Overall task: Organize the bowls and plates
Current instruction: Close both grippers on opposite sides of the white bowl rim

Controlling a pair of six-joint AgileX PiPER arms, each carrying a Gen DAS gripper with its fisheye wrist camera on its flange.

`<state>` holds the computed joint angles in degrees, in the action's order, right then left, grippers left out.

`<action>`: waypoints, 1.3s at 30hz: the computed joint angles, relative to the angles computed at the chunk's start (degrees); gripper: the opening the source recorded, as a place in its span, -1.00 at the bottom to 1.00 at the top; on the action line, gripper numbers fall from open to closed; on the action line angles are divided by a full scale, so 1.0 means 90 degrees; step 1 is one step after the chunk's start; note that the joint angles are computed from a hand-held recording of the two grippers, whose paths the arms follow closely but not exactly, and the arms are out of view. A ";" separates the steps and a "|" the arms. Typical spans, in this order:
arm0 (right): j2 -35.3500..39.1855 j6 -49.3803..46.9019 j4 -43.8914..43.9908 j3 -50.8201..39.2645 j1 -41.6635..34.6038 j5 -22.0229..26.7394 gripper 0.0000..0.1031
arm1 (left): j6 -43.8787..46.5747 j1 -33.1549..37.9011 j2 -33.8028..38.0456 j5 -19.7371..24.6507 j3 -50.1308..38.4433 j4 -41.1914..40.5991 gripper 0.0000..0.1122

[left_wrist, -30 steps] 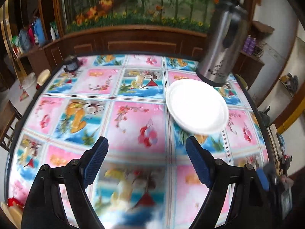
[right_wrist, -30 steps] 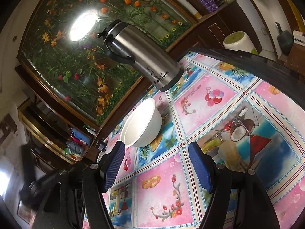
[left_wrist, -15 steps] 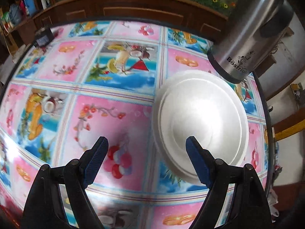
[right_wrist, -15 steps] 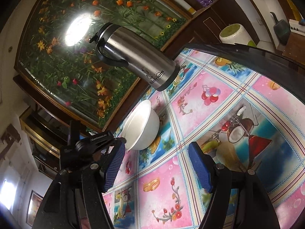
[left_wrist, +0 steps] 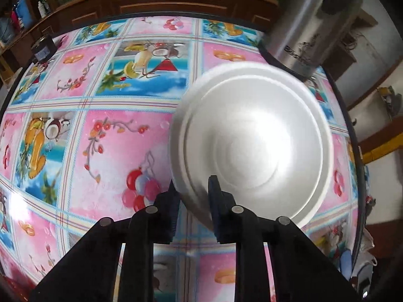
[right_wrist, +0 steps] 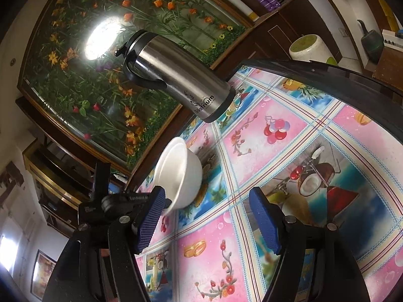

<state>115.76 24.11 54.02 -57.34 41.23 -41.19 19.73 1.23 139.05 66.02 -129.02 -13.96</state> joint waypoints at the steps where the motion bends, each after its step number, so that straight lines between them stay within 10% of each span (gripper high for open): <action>1: 0.0000 0.0159 -0.0163 0.0033 -0.0032 -0.0012 0.40 | 0.0119 0.0012 -0.0120 -0.0064 0.0208 -0.0051 -0.67; 12: 0.0135 0.1497 -0.1644 0.0048 -0.0414 0.0315 0.41 | 0.1424 0.0165 -0.1756 -0.1009 0.3222 -0.0351 -0.67; 26: 0.0240 0.0857 -0.1582 -0.0486 -0.0449 0.1266 0.34 | 0.2246 0.0565 -0.2694 -0.1545 0.4801 -0.0695 -0.67; 34: 0.0520 -0.1158 -0.0127 -0.1228 -0.0330 0.2237 -0.64 | 0.2712 0.0903 -0.2806 -0.1672 0.5119 -0.0882 -0.67; 39: 0.0559 -0.2126 0.0838 -0.1348 -0.0071 0.2078 -0.80 | 0.3343 0.1179 -0.3121 -0.1999 0.5611 -0.1165 -0.67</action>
<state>120.79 4.98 61.57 -69.47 40.59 -22.49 49.82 11.84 110.96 48.03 -78.53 -24.44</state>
